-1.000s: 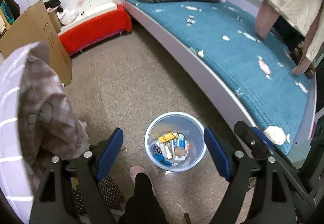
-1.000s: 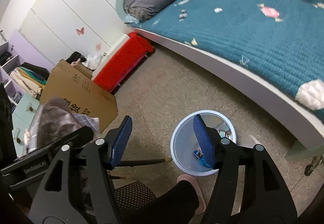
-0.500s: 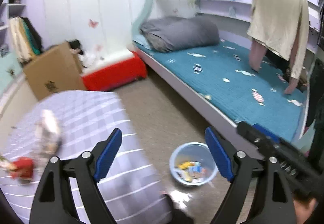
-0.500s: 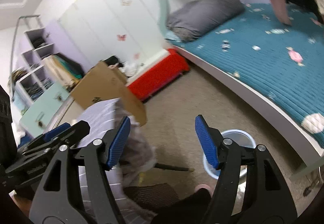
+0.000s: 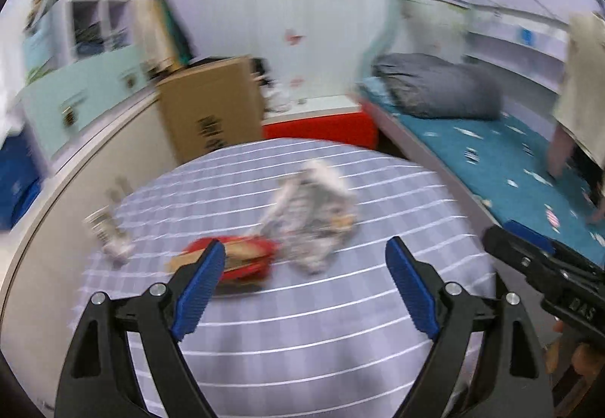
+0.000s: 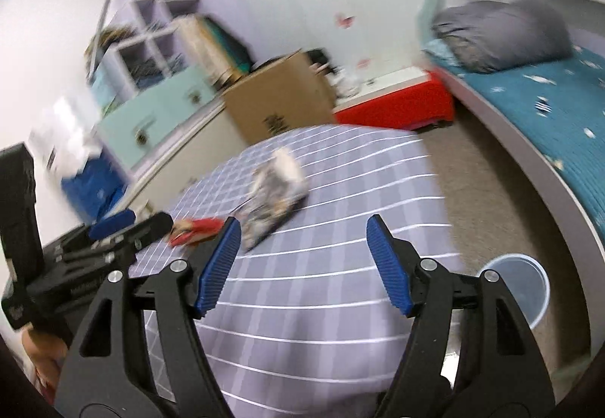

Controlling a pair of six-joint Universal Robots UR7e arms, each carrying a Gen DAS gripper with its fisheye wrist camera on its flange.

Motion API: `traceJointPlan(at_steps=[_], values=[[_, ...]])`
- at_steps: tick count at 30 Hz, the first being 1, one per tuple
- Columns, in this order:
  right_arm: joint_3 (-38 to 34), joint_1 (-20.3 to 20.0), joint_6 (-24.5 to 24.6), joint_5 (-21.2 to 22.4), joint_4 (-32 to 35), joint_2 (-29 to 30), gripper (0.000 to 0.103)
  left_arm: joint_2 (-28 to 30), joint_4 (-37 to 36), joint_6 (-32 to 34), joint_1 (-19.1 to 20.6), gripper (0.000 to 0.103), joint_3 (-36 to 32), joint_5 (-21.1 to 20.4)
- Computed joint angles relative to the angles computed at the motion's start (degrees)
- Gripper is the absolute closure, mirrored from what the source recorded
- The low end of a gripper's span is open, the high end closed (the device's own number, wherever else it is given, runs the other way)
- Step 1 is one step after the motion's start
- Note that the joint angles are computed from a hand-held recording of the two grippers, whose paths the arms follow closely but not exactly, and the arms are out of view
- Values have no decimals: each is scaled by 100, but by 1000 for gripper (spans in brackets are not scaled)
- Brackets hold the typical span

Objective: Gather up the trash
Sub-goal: 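Move both tools back over the table toward the remaining trash, then grasp white milk carton with left tool while right tool grasps red snack bag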

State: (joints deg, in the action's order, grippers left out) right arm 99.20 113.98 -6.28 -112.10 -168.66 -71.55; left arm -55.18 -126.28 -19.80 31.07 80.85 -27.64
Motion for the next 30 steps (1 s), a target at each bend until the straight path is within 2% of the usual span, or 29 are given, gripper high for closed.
traceJointPlan(at_steps=[4, 5, 6, 8, 10, 11, 13, 16, 17, 18, 19, 21, 22, 24, 25, 30], values=[[-627, 275, -401, -101, 425, 757, 31, -667, 272, -828, 207, 18, 376, 194], [-778, 322, -495, -113, 580, 914, 28, -774, 330, -976, 245, 17, 436, 227], [-1035, 386, -676, -133, 880, 1153, 27, -879, 437, -1154, 284, 17, 489, 284], [-1192, 461, -1074, -158, 971, 1388, 26, -1058, 645, -1413, 375, 17, 569, 354], [-1461, 579, -1766, -242, 984, 1744, 22, -1181, 830, -1603, 431, 17, 629, 400], [-1659, 672, -2198, -505, 896, 2002, 21, -1278, 853, -1633, 481, 17, 684, 417], [-1878, 727, -2685, -709, 858, 2276, 19, -1413, 912, -1729, 567, 17, 751, 415], [-2387, 702, -2780, -866, 1269, 2654, 19, -1509, 767, -1648, 738, 17, 749, 344], [-2548, 662, -2641, -733, 1432, 2731, 22, -1503, 800, -1680, 773, 17, 710, 349], [-2652, 641, -2522, -649, 1513, 2777, 30, -1503, 770, -1663, 817, 17, 683, 354], [-2724, 624, -2394, -564, 1689, 2790, 47, -1495, 651, -1559, 886, 17, 640, 338], [-2966, 626, -2198, -502, 1881, 2916, 54, -1438, 605, -1524, 978, 17, 523, 323], [-3069, 635, -2165, -511, 1924, 2984, 65, -1398, 538, -1444, 1039, 17, 449, 277], [-3257, 644, -2058, -504, 1875, 3122, 73, -1284, 384, -1264, 1174, 17, 279, 165], [-3389, 652, -1987, -512, 1907, 3208, 81, -1213, 339, -1186, 1263, 17, 164, 96], [-3731, 649, -1785, -448, 1953, 3448, 84, -896, 477, -1160, 1534, 17, -299, 117]])
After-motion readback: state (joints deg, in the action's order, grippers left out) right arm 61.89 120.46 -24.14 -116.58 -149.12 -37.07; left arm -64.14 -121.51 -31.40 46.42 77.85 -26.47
